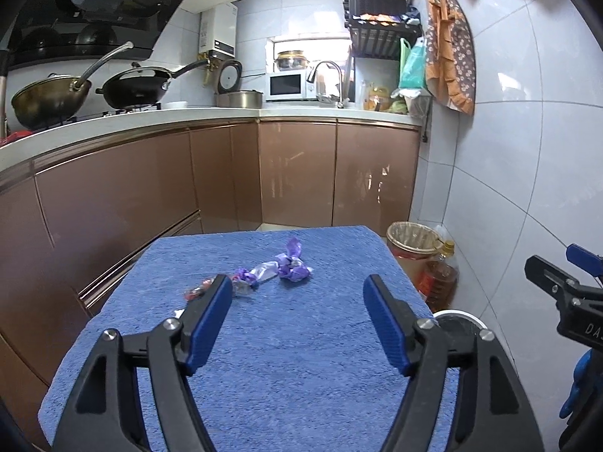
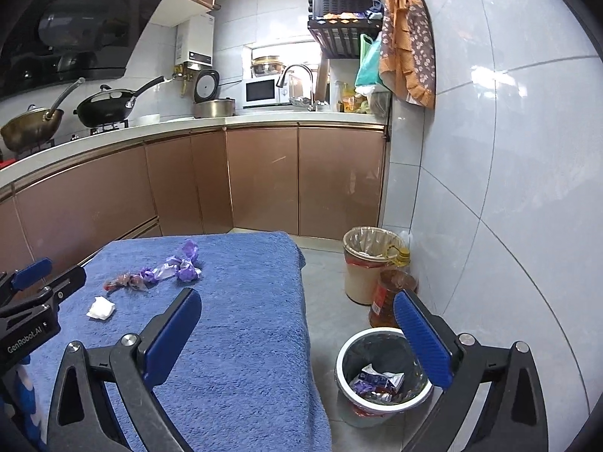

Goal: Collect trash
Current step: 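Move both open tools back over the table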

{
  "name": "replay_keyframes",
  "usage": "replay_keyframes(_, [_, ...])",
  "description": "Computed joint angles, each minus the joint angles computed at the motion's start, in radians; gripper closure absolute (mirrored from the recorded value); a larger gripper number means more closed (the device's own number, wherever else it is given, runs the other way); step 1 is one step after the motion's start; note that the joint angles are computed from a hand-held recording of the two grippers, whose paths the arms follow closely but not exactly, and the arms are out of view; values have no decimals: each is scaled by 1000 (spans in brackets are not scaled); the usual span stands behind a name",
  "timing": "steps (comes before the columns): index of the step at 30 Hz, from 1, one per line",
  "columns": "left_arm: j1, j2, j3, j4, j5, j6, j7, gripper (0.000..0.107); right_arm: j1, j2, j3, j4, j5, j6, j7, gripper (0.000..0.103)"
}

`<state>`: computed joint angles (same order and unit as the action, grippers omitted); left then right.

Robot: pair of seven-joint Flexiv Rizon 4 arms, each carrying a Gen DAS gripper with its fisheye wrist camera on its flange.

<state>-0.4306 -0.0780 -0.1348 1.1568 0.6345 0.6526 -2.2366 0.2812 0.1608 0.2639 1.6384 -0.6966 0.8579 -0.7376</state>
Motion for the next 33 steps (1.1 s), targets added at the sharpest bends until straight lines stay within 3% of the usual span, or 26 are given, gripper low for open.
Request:
replay_keyframes(12, [87,81,14,138,-61,64,-33,36,48,-55,7,-48,-20,-6,-2,0])
replay_keyframes(21, [152,89,15,194,-121,93,-19,36,107,-121,-9,-101,12,-26,-48,0])
replay_keyframes(28, [208,74,51,230,-176,100,89,36,157,-210,-33,-206,164,-84,-181,0])
replay_keyframes(30, [225,61,63,229,-185,112,148,36,169,-241,-42,-242,205,-101,-212,0])
replay_keyframes(33, [261,22,85,228,-305,156,317,36,182,-307,-56,-319,297,-116,-262,0])
